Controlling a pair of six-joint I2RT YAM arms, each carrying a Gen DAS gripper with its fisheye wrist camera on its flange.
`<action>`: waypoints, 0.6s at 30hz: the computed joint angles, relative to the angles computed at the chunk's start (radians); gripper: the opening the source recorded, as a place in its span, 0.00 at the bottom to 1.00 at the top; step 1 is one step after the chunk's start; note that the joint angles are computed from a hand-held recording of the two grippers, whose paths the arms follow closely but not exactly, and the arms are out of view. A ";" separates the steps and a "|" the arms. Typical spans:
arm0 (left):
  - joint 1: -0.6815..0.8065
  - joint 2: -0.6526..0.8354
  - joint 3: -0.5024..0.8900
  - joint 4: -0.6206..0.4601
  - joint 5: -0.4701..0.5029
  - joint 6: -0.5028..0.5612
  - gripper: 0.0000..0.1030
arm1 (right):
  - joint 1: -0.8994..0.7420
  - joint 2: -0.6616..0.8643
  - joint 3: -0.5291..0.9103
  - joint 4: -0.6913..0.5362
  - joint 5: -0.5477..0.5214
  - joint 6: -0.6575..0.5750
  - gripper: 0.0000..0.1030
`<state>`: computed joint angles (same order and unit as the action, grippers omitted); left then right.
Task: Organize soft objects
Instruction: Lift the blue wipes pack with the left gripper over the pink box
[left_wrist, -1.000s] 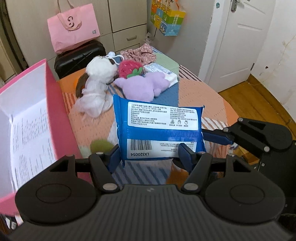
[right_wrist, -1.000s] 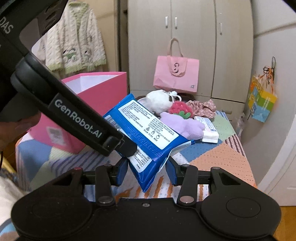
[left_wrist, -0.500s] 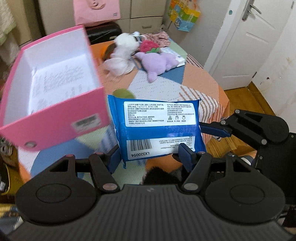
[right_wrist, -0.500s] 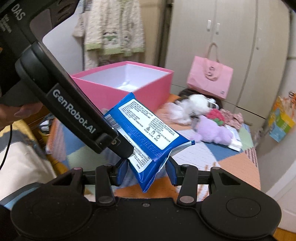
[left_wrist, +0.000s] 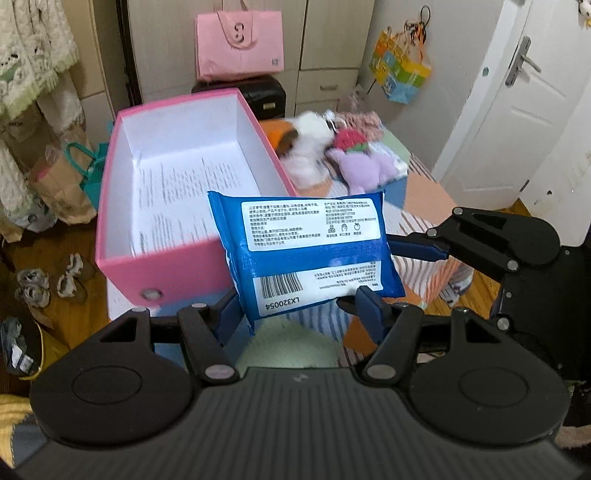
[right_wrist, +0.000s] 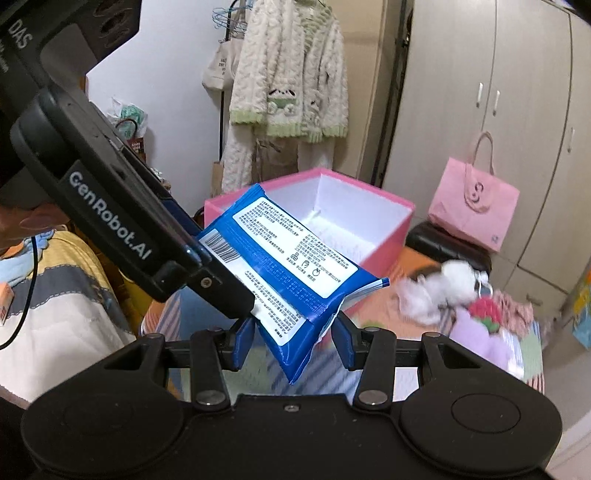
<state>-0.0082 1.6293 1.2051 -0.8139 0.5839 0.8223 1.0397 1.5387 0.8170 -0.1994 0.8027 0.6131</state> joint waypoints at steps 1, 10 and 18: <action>0.002 0.019 0.036 -0.016 0.004 -0.001 0.63 | -0.018 -0.002 0.007 0.012 -0.007 -0.028 0.51; -0.029 0.280 0.415 -0.077 0.057 -0.108 0.63 | -0.264 0.021 0.112 0.118 -0.174 -0.311 0.51; -0.095 0.646 0.848 -0.154 0.057 -0.252 0.63 | -0.505 0.167 0.244 0.146 -0.410 -0.423 0.51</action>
<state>-0.1030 2.2754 2.0534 -0.9677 0.6412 0.5700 0.5344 1.7057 1.0608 -0.0531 0.3931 0.1904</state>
